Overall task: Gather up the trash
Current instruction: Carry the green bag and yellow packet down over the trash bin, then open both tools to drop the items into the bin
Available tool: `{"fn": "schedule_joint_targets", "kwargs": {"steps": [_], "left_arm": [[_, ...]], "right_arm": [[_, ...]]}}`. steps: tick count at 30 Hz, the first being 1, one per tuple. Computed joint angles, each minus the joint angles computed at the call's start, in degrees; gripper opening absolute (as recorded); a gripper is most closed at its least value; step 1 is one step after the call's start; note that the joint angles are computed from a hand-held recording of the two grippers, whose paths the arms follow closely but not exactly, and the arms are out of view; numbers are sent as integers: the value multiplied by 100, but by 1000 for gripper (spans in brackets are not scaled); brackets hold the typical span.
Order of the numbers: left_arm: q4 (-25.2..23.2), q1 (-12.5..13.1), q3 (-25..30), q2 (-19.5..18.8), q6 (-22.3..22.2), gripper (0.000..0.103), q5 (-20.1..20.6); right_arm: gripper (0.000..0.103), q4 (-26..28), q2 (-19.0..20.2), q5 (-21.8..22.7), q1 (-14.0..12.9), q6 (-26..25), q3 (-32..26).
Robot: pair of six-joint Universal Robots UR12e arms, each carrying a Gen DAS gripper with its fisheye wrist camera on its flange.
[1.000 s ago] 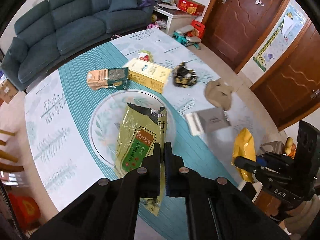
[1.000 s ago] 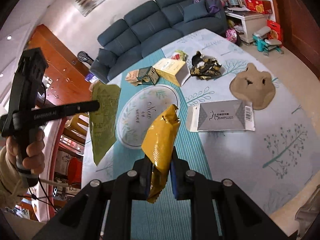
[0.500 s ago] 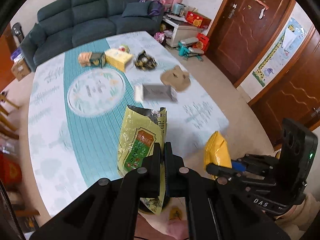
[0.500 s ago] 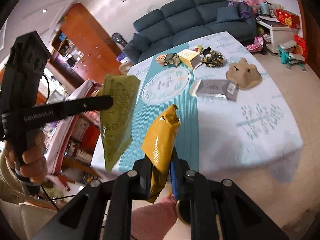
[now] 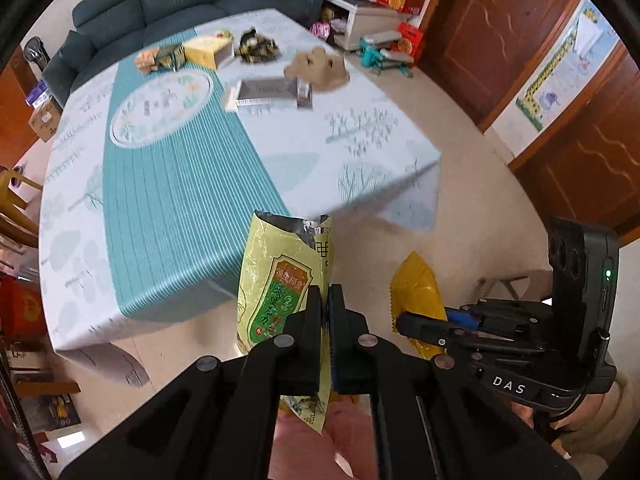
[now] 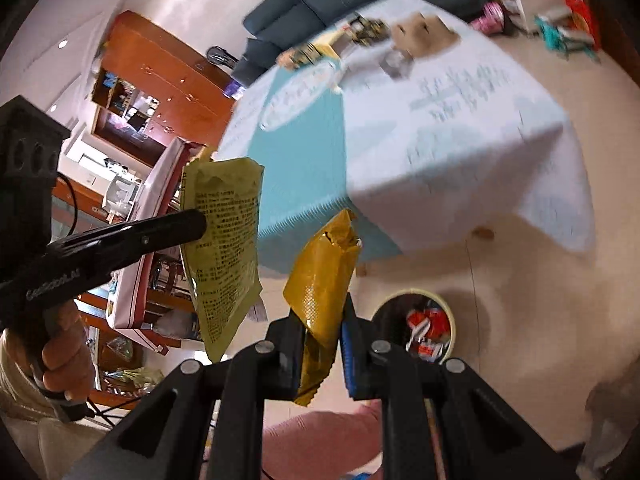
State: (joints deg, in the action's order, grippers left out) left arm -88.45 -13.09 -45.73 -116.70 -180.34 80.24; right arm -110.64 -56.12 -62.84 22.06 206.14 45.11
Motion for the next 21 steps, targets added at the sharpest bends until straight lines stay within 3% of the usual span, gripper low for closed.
{"fn": "schedule_joint_targets", "kwargs": {"steps": [4, 12, 21], "left_arm": [[277, -19, -539, 145, -99, 1, -10], [1405, -10, -2040, 502, -79, 1, 118], [2596, 64, -3252, 485, -140, 2, 108]], "right_arm": [[15, -58, -77, 68, 7, 268, 388], [15, -50, 98, 47, 65, 631, 826], [15, -373, 486, 204, 152, 1076, 1404]]}}
